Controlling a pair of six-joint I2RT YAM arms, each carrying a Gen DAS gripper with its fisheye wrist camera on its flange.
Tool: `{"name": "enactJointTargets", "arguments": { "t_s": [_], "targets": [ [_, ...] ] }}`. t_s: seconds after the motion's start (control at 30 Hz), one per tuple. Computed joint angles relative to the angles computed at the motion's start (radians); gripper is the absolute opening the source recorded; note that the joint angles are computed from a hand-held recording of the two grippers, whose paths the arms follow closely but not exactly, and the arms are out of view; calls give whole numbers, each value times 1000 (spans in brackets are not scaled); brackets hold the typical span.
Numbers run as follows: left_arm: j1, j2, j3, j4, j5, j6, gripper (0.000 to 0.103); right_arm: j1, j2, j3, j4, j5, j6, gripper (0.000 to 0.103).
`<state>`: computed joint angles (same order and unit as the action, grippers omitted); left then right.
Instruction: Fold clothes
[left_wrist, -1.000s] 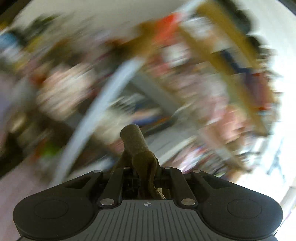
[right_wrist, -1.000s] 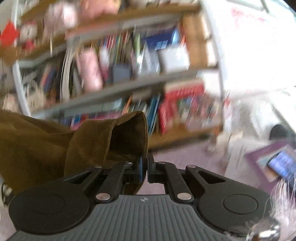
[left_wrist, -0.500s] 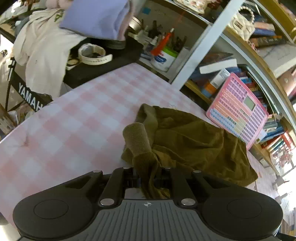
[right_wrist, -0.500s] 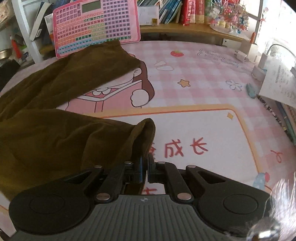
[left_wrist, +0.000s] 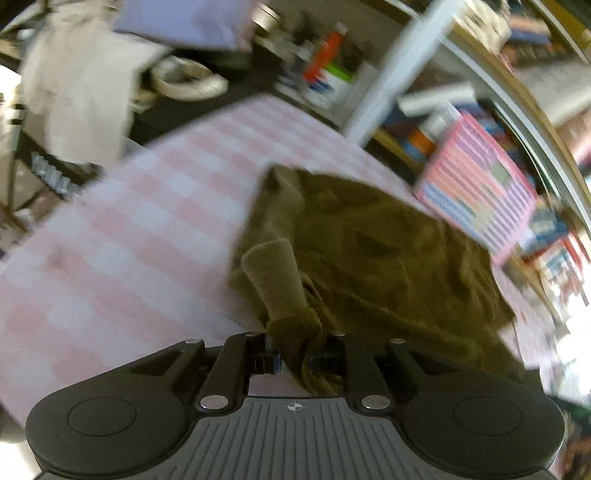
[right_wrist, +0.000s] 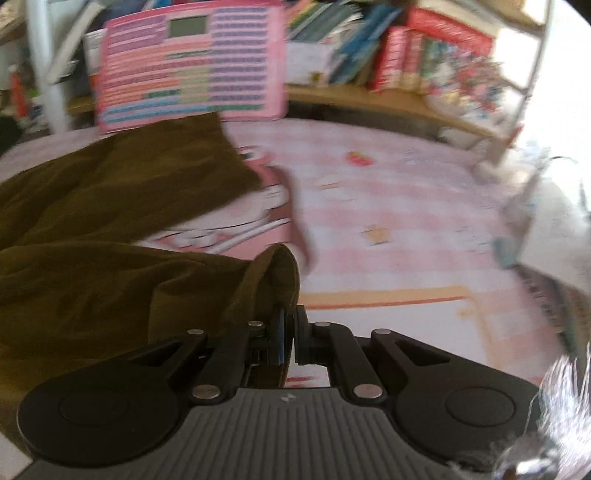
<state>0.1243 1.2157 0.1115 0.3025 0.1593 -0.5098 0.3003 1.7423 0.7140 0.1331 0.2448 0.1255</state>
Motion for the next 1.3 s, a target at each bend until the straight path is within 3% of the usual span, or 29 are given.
{"name": "enactJointTargets", "arguments": {
  "t_s": [0.13, 0.2, 0.27, 0.33, 0.37, 0.4, 0.47, 0.57, 0.67, 0.83, 0.87, 0.9, 0.97, 1.0, 1.07, 1.2, 1.3],
  "targets": [
    [-131, 95, 25, 53, -1, -18, 15, -62, -9, -36, 16, 43, -9, 5],
    [-152, 70, 46, -19, 4, 3, 17, -87, -23, -64, 28, 51, -16, 14],
    [-138, 4, 61, -130, 31, 35, 25, -90, -63, -119, 57, 52, -40, 44],
    [-92, -116, 61, -275, 66, 78, 41, -81, -118, -180, 91, 59, -56, 57],
    [-69, -186, 56, -349, 67, 96, 54, -75, -148, -208, 96, 67, -51, 57],
    [-43, -255, 53, -426, 70, 117, 61, -68, -179, -231, 92, 77, -38, 57],
    [22, -389, 51, -572, 78, 158, 61, -56, -250, -279, 72, 89, -5, 57],
    [116, -513, 54, -663, 74, 194, 61, -43, -330, -322, 8, 36, 64, 54],
    [111, -396, 73, -541, 92, 185, 61, -10, -345, -340, -39, 14, 125, 48],
    [71, -6, 104, -223, 142, 69, 59, 36, -362, -369, -96, -9, 223, 43],
    [79, 61, 107, -172, 157, 30, 52, 48, -373, -380, -100, 0, 237, 42],
    [86, 102, 101, -129, 174, 2, 32, 62, -384, -385, -114, 12, 247, 41],
    [86, 160, 94, -61, 189, -41, 20, 77, -405, -391, -139, 28, 259, 28],
    [71, 155, 94, -47, 176, -37, 12, 77, -414, -395, -146, 26, 262, 24],
    [34, 85, 103, -67, 105, 27, 10, 70, -431, -400, -155, 11, 265, 9],
    [13, -242, 102, -136, -55, 151, 10, 92, -466, -398, -169, -35, 268, 4],
    [128, -451, 100, -235, 3, 244, 10, 169, -485, -382, -177, -32, 286, 3]
  ]
}}
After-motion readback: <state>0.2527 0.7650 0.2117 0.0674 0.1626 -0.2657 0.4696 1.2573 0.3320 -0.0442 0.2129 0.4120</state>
